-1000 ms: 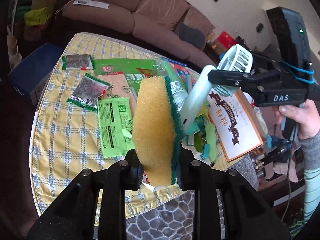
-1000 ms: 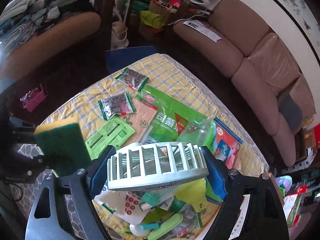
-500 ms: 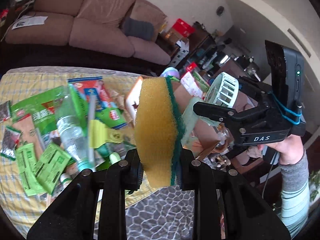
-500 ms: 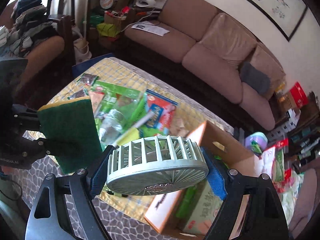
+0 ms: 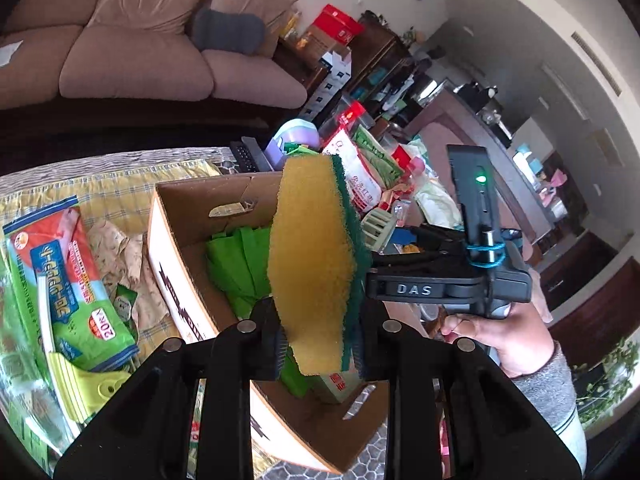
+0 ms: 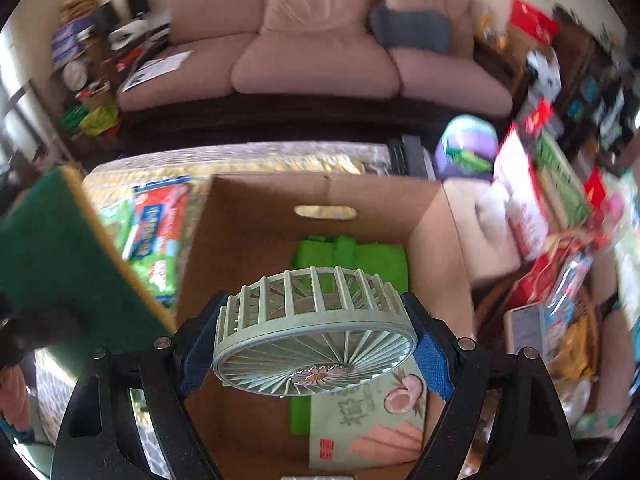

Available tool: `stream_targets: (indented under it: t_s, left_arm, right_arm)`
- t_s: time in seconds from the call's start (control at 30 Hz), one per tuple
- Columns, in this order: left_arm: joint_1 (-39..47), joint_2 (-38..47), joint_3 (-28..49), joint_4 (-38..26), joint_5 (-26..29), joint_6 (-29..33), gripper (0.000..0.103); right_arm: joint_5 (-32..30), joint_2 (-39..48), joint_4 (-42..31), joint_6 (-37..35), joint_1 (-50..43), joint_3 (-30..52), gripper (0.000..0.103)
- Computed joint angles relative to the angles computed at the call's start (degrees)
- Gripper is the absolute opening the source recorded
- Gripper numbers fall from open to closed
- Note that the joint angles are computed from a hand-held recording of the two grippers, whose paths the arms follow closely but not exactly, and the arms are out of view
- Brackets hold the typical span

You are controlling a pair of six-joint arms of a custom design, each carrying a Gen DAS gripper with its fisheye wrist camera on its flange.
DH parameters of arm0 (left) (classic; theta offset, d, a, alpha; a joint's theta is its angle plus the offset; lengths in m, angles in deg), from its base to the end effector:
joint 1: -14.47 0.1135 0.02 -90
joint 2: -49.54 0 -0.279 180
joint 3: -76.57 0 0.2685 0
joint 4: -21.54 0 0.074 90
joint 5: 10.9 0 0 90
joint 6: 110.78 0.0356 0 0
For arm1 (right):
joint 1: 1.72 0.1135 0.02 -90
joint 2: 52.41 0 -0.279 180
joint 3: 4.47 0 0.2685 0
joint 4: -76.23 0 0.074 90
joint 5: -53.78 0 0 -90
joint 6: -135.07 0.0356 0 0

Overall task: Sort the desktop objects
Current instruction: 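Carry the fan with the right gripper into the cardboard box while the left gripper holds the sponge, then lower the fan onto the green bags and open the right gripper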

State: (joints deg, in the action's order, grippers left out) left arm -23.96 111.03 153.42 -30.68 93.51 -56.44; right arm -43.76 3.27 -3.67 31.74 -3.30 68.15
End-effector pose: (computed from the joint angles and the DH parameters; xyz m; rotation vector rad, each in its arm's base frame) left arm 0.1767 -0.1515 0.3647 0.2072 2.3669 -0.9537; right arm 0.1693 0.0000 0.3248 -0.3137 2.6375 0.0907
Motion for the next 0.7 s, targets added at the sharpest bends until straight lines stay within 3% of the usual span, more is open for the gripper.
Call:
stream_targets:
  t_s: [0.23,0.4,0.53,0.7]
  left_arm:
    - [2.2,11.0,1.1,7.0,2.2,2.6,0.023]
    - [2.6,14.5,0.4,9.7,3.0,4.0,0.023]
    - [3.1,14.3,-1.1,11.1,3.1,4.4,0.024]
    - [4.3,14.1,-2.4,11.5,3.5,4.7,0.024]
  right_arm:
    - [-0.4,16.4,14.2,2.1,-7.0,-4.2,0.086]
    - [2.8,21.8,19.0,3.7,-4.5,-5.5,0.086]
    - [9.3,22.8,21.5,5.9,-0.5,-7.0,0.086]
    - [25.9,20.6,21.1,3.9,7.2,-9.9,0.086]
